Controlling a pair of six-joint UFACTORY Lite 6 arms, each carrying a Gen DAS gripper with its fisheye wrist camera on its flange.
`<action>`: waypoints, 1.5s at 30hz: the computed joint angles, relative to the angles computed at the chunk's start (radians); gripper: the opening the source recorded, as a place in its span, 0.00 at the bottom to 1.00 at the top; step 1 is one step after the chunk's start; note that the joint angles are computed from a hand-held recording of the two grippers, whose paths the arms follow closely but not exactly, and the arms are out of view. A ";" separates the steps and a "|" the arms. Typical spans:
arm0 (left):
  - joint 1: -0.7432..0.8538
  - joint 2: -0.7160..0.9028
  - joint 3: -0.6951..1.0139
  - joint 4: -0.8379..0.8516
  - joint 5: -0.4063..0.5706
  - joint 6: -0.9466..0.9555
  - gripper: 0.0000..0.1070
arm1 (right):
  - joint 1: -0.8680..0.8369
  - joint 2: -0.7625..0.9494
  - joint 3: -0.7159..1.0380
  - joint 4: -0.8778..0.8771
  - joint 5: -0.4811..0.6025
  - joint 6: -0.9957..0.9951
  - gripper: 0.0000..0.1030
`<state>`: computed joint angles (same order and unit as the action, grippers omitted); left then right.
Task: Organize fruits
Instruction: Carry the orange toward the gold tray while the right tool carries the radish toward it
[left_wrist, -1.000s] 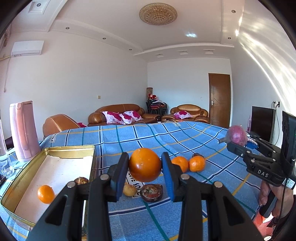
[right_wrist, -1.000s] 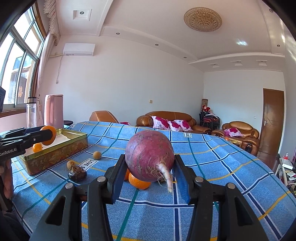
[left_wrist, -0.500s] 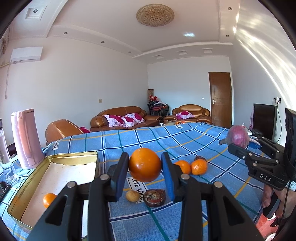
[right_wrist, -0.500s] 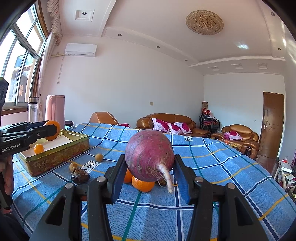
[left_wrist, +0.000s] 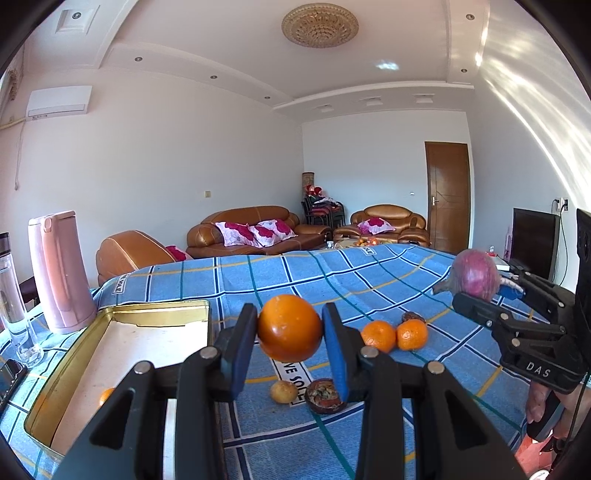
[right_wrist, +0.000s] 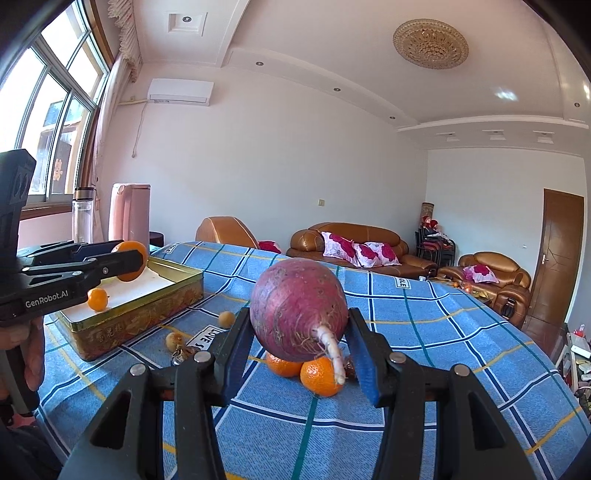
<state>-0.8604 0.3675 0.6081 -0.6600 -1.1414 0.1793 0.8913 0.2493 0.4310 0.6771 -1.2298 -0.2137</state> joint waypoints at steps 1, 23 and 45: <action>0.006 -0.005 -0.004 0.001 0.001 -0.002 0.35 | 0.002 0.001 0.012 -0.002 0.015 -0.010 0.50; 0.151 -0.131 -0.116 0.055 0.048 -0.041 0.35 | 0.028 0.066 0.251 -0.063 0.207 -0.111 0.51; 0.349 -0.182 -0.188 0.136 0.098 -0.082 0.35 | 0.100 0.289 0.677 -0.029 0.426 -0.325 0.51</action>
<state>-0.5119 0.1850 0.4204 -0.5240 -1.0438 0.0971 0.9912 0.5380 1.1083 0.6480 -0.8035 -0.5389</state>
